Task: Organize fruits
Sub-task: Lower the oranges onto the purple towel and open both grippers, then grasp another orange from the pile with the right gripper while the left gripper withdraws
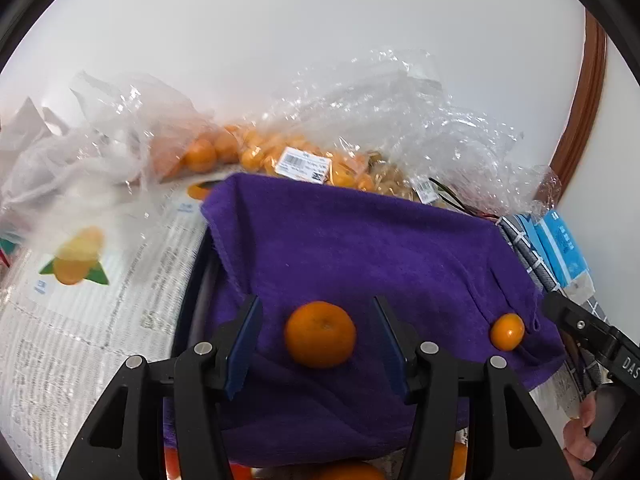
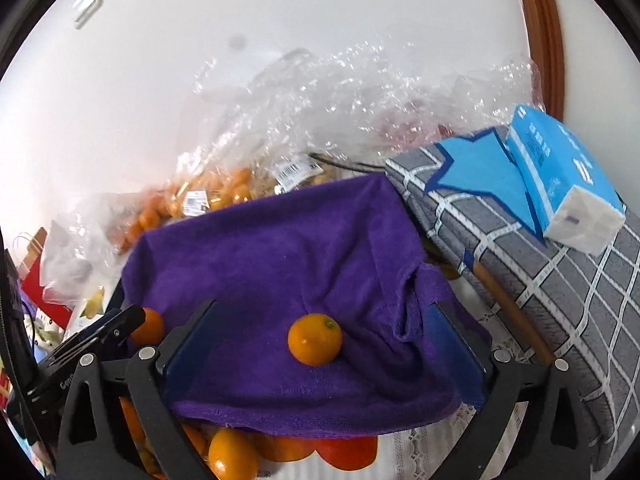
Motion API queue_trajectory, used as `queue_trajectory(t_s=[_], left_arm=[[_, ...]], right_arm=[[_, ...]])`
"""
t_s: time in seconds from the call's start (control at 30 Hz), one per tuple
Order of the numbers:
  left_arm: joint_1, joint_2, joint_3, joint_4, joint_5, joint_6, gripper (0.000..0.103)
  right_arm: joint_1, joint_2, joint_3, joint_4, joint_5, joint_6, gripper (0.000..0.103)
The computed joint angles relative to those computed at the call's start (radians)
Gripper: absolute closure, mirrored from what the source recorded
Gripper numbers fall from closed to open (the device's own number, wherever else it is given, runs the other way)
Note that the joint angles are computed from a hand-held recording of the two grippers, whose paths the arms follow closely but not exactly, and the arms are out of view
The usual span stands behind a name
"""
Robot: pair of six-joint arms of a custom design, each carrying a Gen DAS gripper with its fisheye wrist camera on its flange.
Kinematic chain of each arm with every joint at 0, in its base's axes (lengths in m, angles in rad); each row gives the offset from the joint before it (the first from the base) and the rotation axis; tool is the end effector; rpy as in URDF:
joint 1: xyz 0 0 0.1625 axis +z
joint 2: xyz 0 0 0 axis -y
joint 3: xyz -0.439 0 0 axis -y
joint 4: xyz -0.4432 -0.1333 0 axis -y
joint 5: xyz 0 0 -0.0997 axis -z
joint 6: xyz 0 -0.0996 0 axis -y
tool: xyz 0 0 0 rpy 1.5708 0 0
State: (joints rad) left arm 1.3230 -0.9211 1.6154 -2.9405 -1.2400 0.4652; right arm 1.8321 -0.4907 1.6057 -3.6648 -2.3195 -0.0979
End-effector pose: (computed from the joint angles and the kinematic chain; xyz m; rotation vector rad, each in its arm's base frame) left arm -0.0216 -0.7608 0.2173 0.7692 2.5047 -0.8657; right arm 0.2437 -0.6578 0.0135 -0.0599 -2.2427 1.2364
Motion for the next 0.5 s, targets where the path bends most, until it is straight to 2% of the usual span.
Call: queue_trajectory(t_s=[0.17,0.33,0.43,0.5], left_arm=[[0.006,-0.005,0.006,-0.051,-0.022,-0.006,0.050],[0.011,-0.012,-0.003,-0.016,-0.048,-0.031,0.050],[0.014,-0.014,-0.012,0.022,-0.064,-0.041,0.050],[0.021,-0.012,-0.034,0.086,-0.084,-0.067,0.050]], right_arm=[[0.019,0.029,-0.032,-0.025,-0.051,-0.088,0.003],[0.024,0.044,-0.039,-0.043,-0.063,-0.141,0.007],[0.034,0.046,-0.038,-0.045,-0.075,-0.159,0.018],[0.037,0.039,-0.027,-0.016,-0.070,-0.154,0.032]])
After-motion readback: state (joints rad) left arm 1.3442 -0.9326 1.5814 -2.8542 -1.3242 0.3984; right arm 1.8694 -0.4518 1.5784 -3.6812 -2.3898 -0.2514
